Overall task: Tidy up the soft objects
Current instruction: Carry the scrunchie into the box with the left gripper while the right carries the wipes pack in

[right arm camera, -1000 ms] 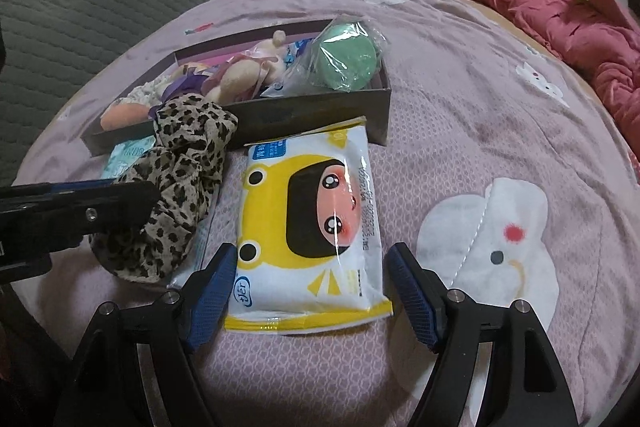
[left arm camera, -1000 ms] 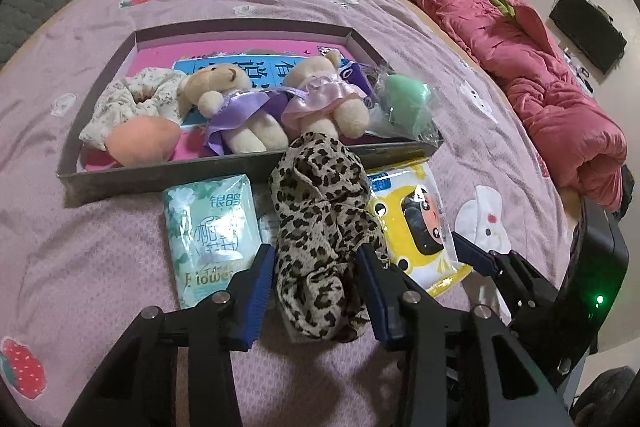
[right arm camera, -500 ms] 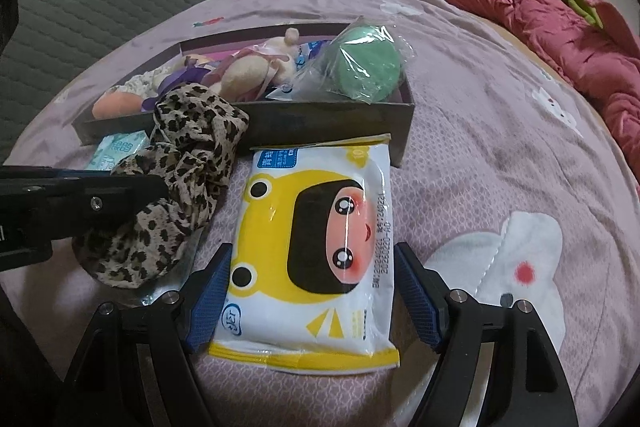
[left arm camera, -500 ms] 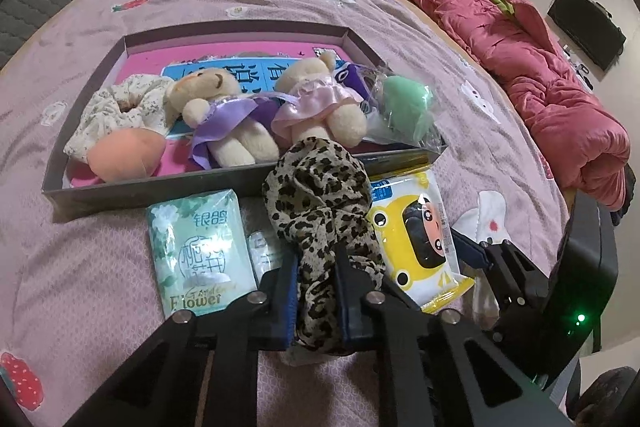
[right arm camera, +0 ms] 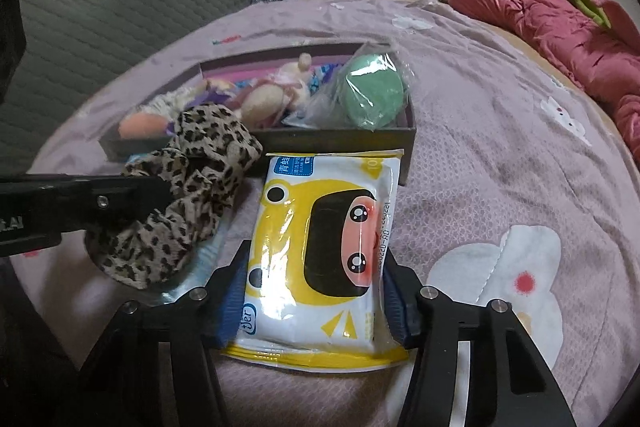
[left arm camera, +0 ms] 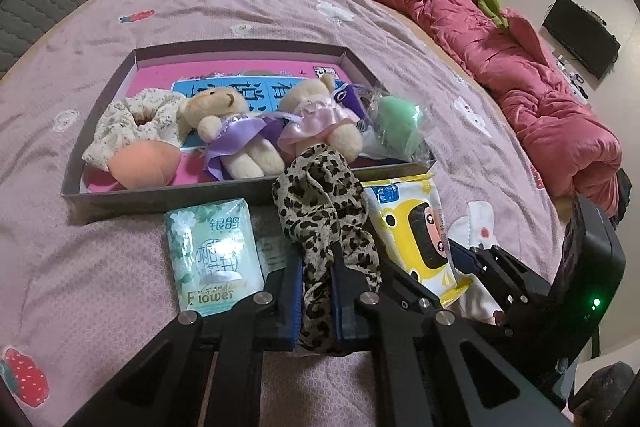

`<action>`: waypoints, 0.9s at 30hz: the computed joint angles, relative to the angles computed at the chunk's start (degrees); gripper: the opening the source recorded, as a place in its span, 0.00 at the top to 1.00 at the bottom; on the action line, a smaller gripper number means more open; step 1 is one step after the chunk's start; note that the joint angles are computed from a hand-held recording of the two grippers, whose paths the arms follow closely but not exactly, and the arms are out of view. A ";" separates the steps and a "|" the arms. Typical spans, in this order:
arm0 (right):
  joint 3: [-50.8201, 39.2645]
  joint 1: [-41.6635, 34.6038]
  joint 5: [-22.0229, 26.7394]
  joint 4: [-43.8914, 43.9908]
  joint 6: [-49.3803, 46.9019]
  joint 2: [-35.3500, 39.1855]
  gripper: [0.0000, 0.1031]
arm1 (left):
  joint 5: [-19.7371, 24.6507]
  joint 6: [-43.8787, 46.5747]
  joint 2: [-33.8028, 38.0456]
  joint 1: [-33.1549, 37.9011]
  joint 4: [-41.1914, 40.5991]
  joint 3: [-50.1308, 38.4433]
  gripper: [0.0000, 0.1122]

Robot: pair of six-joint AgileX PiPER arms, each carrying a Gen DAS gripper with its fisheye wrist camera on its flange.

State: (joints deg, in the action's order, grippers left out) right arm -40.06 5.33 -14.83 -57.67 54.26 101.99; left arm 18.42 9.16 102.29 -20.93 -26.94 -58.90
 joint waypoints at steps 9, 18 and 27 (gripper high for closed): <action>5.29 1.98 -1.96 13.79 -14.94 -7.43 0.43 | -1.17 1.43 -5.25 1.27 -0.95 3.84 0.90; 5.74 3.96 -2.78 21.12 -21.07 -10.74 0.43 | -1.58 7.10 -11.01 6.91 -6.86 6.76 0.90; 3.87 5.31 -3.30 24.96 -24.08 -10.39 0.43 | -1.29 11.20 -11.67 12.44 -11.30 5.71 0.90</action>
